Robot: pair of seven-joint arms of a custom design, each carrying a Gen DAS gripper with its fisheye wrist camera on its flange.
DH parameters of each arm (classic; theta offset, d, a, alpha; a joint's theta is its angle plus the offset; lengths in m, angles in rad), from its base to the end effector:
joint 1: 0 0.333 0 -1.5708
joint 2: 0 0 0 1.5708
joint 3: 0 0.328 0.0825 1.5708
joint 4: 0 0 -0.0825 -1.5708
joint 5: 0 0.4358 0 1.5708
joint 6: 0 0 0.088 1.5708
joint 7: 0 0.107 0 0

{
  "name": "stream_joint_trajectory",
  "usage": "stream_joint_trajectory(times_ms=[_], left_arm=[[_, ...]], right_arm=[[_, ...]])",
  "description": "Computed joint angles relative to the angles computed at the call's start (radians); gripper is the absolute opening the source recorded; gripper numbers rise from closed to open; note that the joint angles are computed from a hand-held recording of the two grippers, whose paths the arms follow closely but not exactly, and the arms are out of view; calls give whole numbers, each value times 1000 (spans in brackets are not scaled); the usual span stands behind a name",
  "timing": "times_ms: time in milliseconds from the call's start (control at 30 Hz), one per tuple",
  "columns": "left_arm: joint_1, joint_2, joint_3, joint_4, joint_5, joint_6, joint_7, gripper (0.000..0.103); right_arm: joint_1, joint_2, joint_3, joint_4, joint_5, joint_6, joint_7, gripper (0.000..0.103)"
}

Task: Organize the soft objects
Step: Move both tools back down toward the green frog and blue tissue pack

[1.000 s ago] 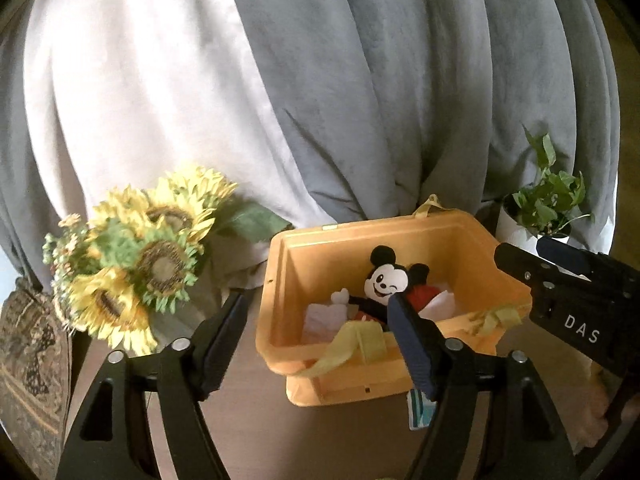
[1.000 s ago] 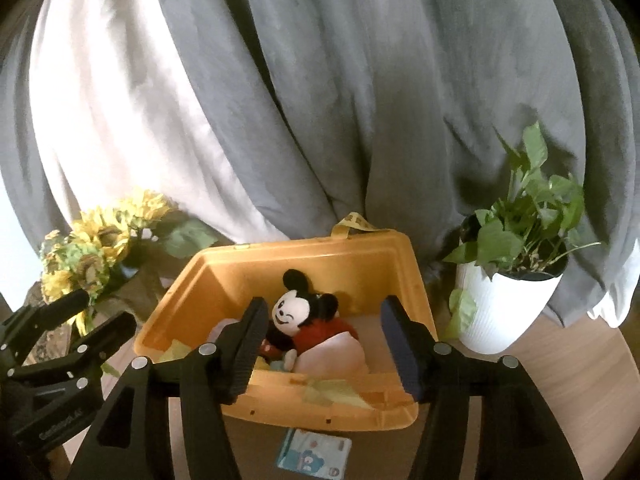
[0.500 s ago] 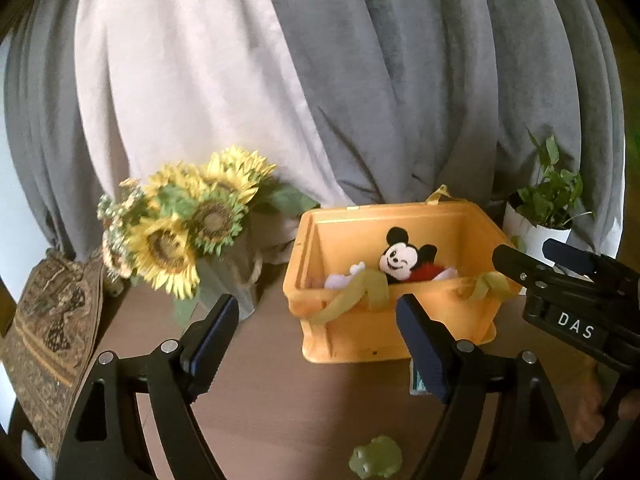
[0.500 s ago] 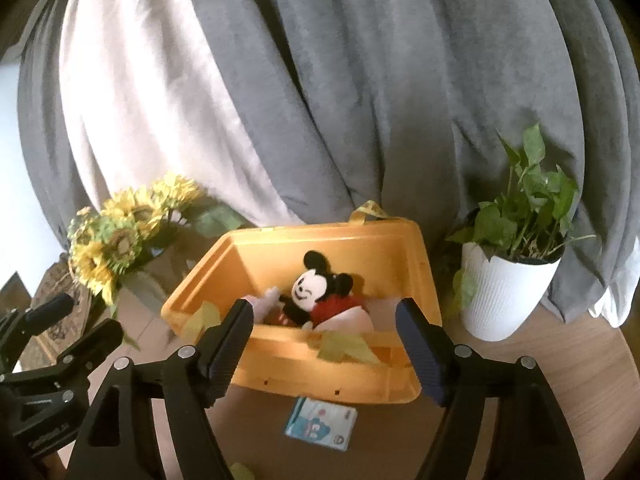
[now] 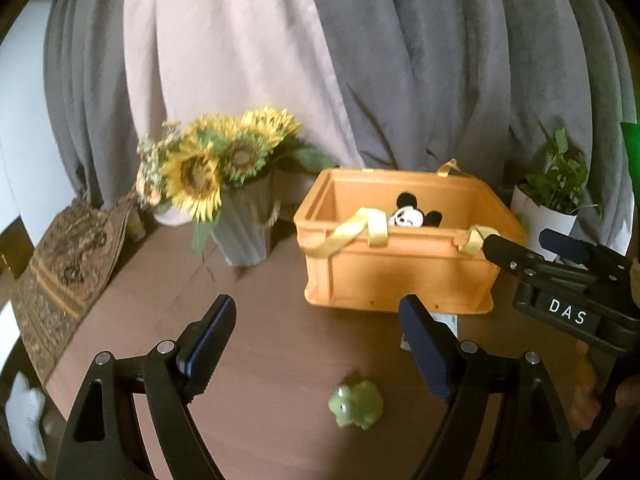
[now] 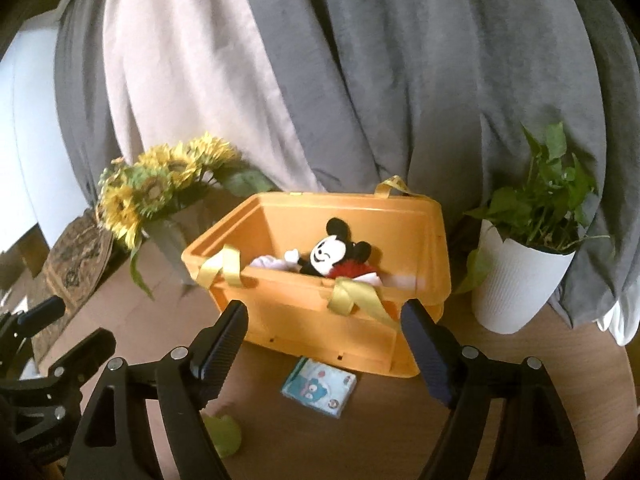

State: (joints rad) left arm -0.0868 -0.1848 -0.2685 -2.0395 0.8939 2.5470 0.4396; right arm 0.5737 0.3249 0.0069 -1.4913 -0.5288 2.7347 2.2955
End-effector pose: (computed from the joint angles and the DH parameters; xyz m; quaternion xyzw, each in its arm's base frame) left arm 0.5544 -0.2272 0.5922 -0.6744 0.5665 -0.2802 0.3818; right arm 0.6277 0.4340 0.5916 -0.6939 0.5441 -0.2531 0.3980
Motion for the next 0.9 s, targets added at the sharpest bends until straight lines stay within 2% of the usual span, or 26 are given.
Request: stream_joint_trajectory(times_ms=[233,567,900], left_arm=[[-12,0,-24,-24,29,-54,-104,85],[-50,44,-19,-35,40,-68,-194,88],[-88,113,11,-16,-8,-79,-190,88]], right_arm=[[-44,-15,47,-52,99,32,-155,85],[-98,-2,98,-101,284,89,-415,86],[-124,66,127,-55,448,48,-614,87]])
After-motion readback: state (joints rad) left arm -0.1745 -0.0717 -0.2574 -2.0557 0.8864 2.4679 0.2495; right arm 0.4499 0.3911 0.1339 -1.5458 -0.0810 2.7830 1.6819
